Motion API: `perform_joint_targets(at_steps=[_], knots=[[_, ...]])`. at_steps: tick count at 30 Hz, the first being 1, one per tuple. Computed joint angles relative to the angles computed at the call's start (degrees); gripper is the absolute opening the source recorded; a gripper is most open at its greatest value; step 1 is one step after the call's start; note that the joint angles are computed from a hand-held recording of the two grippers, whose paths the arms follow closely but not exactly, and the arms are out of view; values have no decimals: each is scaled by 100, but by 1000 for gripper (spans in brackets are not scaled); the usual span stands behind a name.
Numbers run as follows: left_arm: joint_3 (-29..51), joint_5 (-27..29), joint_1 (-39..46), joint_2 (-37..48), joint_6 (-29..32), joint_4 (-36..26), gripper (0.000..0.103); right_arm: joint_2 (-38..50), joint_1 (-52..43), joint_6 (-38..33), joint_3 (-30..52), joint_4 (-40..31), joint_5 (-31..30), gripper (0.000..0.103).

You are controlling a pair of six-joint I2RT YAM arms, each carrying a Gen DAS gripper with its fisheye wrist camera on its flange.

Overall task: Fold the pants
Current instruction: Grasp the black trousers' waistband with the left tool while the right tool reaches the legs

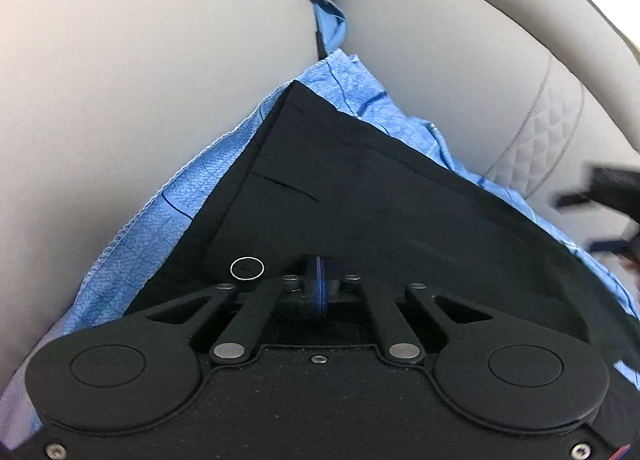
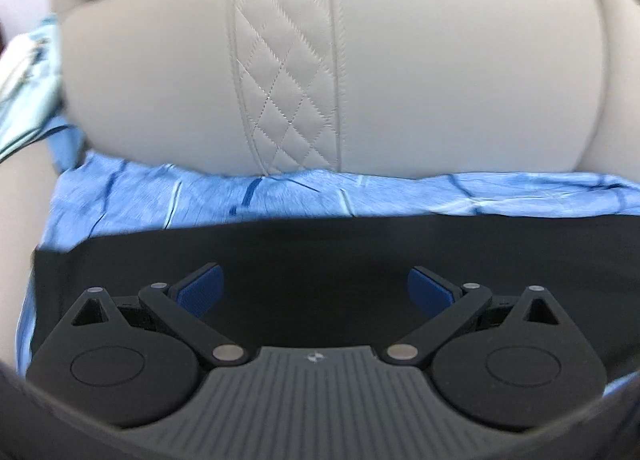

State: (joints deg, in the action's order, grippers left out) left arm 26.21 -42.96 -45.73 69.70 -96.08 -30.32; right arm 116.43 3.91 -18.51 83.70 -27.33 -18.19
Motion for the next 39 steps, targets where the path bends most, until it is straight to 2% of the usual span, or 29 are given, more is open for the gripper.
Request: perform_joint_targets(at_steps=[4, 9, 13, 16, 17, 18, 19, 20, 21, 23, 25, 28, 29, 30, 31, 32, 34, 37, 39], knots=[[-103, -71, -94, 11, 249, 163, 4, 1131, 548, 840, 1267, -454, 617, 103], [-270, 4, -43, -229, 338, 340, 4, 1882, 1036, 1535, 2043, -671, 1225, 103], [-395, 69, 22, -409, 335, 470, 4, 2133, 1415, 1649, 2171, -467, 2115, 103], [-380, 49, -8, -386, 311, 455, 4, 1980, 1486, 1698, 1772, -86, 2234, 97], [-368, 51, -2, -371, 304, 452, 4, 1870, 1494, 1654, 1605, 6, 2243, 89], [-356, 50, -17, -368, 268, 421, 4, 1718, 1488, 1621, 1407, 120, 2236, 70], [-345, 52, -13, -364, 252, 407, 4, 1562, 1484, 1621, 1238, 175, 2241, 59], [-324, 51, -9, -350, 225, 385, 4, 1409, 1461, 1625, 1097, 178, 2195, 36], [-313, 46, -13, -335, 200, 366, 4, 1285, 1405, 1615, 1016, 104, 2031, 19], [-256, 26, -24, -270, 133, 313, 5, 1027, 1360, 1660, 929, -229, 1852, 5], [-206, -3, -56, -202, 68, 259, 5, 852, 1271, 1613, 824, -332, 1682, 3], [-154, -44, -112, -137, -17, 194, 5, 615, 1107, 1559, 680, -330, 1411, 5], [-154, -48, -129, -148, -37, 188, 5, 564, 1058, 1536, 687, -420, 1236, 15], [-156, -46, -136, -168, -51, 183, 7, 624, 994, 1483, 863, -675, 1076, 44], [-155, -46, -148, -186, -71, 175, 8, 822, 940, 1425, 1318, -1210, 877, 57], [-154, -43, -147, -194, -70, 180, 9, 1076, 902, 1421, 1825, -1678, 701, 79], [-130, -25, -109, -171, -30, 186, 9, 1169, 1002, 1536, 2060, -1975, 590, 82], [-108, -2, -70, -130, 52, 212, 10, 1511, 1265, 1818, 2446, -2158, 850, 83], [-108, 11, -60, -131, 86, 224, 10, 1617, 1481, 1994, 2531, -2009, 1197, 90]])
